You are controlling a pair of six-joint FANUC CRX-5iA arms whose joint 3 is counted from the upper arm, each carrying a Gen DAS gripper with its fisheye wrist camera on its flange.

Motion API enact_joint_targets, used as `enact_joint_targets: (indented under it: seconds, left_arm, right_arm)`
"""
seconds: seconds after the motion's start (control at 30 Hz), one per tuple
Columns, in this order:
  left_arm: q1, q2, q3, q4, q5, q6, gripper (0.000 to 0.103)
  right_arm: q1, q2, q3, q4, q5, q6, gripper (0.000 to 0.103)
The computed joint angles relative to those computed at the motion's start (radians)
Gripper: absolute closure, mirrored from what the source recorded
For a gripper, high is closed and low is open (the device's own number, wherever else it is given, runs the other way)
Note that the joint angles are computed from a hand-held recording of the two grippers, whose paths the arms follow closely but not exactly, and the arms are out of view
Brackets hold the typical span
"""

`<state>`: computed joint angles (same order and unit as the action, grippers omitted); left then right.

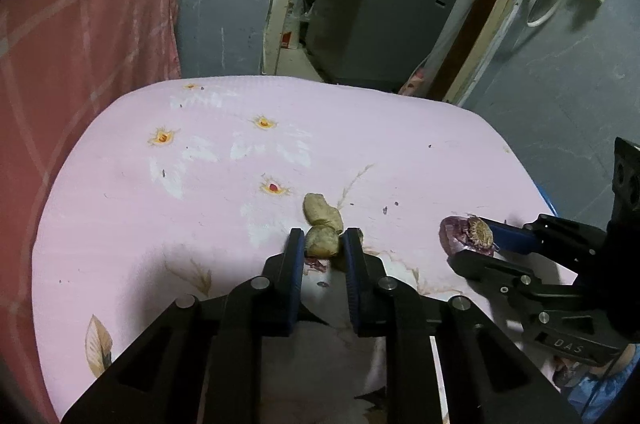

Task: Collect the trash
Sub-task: 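Grasp the purple onion skin with the right tool while the left tool grasps a peanut shell, then lift both held scraps off the stool and carry them over the blue basin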

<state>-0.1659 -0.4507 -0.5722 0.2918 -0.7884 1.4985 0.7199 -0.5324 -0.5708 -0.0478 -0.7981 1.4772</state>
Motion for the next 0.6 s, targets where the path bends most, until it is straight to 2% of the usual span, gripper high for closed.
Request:
enact_joint_targets:
  seconds: [0.43,0.6]
  left_arm:
    - [0.003,-0.077,-0.084,0.132,0.023,-0.060,0.088]
    - [-0.042,-0.126,-0.116,0.099,0.091,-0.005,0.088]
  right_arm:
    - [0.040,-0.093,-0.072,0.072,0.017,-0.103,0.072]
    - [0.087,-0.189,-0.147,0.175,0.062,-0.210,0.073]
